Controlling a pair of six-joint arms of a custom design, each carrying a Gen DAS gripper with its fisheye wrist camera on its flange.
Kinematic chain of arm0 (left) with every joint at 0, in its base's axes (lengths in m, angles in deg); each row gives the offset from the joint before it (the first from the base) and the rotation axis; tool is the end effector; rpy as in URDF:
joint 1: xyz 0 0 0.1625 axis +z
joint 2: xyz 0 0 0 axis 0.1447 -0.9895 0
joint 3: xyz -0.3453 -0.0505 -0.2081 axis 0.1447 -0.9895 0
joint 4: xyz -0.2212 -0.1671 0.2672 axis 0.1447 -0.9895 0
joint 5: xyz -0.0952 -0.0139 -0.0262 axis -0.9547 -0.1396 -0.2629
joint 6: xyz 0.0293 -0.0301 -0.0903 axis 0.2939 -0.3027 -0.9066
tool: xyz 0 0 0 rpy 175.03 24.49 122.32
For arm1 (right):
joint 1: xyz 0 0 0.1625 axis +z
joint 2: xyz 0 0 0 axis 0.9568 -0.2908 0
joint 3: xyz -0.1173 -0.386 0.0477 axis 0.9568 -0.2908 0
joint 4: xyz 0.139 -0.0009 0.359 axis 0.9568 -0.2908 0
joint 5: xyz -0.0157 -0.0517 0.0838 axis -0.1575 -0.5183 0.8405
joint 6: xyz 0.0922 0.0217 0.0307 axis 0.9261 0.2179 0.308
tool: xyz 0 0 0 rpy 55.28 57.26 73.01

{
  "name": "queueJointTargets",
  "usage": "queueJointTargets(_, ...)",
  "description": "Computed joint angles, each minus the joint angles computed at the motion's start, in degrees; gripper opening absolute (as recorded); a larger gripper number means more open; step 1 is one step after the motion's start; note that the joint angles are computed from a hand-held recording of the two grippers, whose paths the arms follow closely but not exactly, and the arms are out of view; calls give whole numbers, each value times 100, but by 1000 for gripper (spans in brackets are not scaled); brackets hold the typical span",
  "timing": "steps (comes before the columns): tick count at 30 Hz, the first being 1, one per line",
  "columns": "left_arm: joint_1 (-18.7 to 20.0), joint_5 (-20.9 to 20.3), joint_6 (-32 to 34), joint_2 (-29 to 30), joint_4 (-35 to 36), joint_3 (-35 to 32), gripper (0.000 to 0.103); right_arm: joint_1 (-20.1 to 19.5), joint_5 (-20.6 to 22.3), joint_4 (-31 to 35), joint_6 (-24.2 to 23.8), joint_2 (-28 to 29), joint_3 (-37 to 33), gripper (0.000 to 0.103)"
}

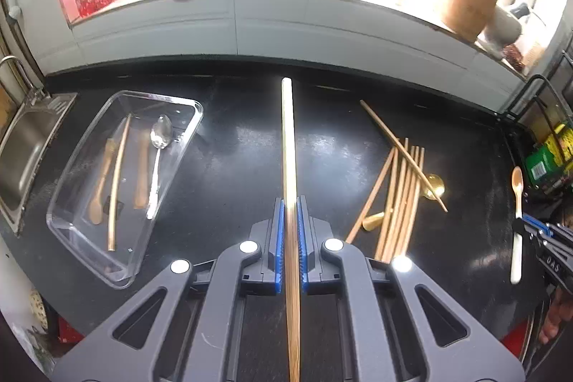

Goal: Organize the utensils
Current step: 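Grasp a chopstick with the left tool while the right tool grasps the white-handled spoon, then carry chopstick and white-handled spoon over the clear tray and release both inside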

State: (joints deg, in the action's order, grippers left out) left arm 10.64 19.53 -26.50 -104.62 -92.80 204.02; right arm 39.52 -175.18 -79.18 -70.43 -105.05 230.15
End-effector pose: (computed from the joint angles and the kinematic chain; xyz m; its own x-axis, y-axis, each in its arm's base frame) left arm -0.3155 -0.3163 0.1609 -0.7283 0.2259 -0.6470 0.4908 0.8308 -0.2624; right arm 0.1582 -0.2329 0.3231 -0.7337 0.2031 0.6485 -0.1403 0.8885 -0.4370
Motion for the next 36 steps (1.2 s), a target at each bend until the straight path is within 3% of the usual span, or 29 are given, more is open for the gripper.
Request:
queueJointTargets(3,-163,-78,-15,-244,271,-3,6,342,-59,212,261,90,-169,14)
queueJointTargets(16,-345,-132,14,-570,675,22,6,1147,-159,601,1125,585,-517,14)
queueJointTargets(26,-239,44,63,-1096,1035,87,6,1510,-94,16,1038,1648,-873,14)
queueJointTargets(36,186,372,-268,-2177,2125,171,6,1709,436,-1262,452,3468,-1544,14)
